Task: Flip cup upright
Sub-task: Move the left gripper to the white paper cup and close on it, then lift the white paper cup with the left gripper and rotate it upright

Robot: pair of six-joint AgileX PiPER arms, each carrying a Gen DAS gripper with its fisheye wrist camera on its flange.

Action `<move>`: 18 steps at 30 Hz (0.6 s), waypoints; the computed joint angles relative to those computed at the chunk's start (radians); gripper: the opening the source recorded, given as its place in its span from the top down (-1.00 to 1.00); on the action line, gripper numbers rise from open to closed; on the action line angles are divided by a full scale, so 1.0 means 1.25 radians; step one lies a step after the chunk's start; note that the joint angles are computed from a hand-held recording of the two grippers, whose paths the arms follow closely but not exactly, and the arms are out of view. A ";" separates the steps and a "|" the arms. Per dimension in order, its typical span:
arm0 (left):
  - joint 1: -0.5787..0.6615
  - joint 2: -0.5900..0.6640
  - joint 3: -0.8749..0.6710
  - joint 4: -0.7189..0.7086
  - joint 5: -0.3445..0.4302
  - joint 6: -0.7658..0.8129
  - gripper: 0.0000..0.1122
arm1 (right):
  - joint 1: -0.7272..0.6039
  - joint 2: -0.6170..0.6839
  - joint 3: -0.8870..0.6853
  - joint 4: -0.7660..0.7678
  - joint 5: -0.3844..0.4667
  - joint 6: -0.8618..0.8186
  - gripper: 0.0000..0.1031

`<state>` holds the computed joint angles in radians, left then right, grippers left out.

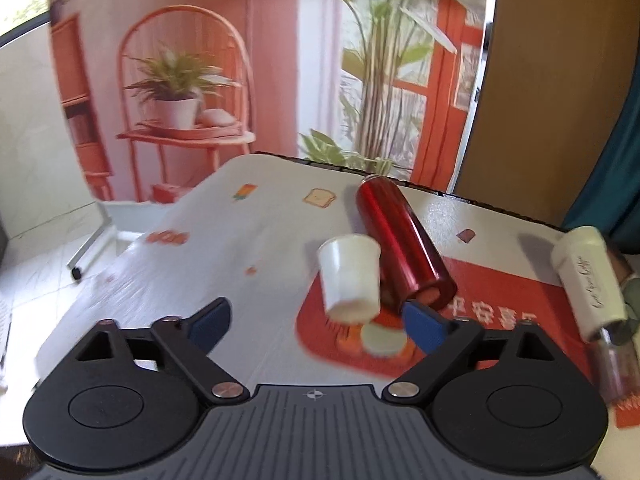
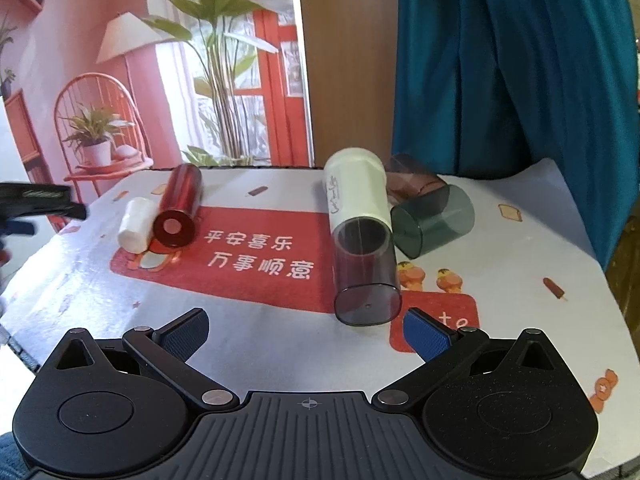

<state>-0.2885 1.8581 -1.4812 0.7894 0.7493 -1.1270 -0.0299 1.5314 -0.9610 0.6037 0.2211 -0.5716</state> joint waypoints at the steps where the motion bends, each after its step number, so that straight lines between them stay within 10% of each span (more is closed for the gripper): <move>1: 0.012 0.038 -0.038 -0.011 -0.004 0.023 -0.54 | -0.001 0.014 -0.009 -0.001 0.001 0.001 -0.99; 11: 0.069 0.227 -0.226 -0.141 -0.034 0.180 -0.28 | -0.040 0.093 -0.056 0.030 0.023 -0.048 -0.99; 13: 0.073 0.217 -0.199 -0.150 -0.050 0.164 0.16 | -0.045 0.099 -0.057 0.051 0.024 -0.071 -0.99; 18: 0.080 0.163 -0.101 -0.149 -0.116 0.105 0.16 | -0.049 0.097 -0.054 0.078 0.039 -0.092 -0.99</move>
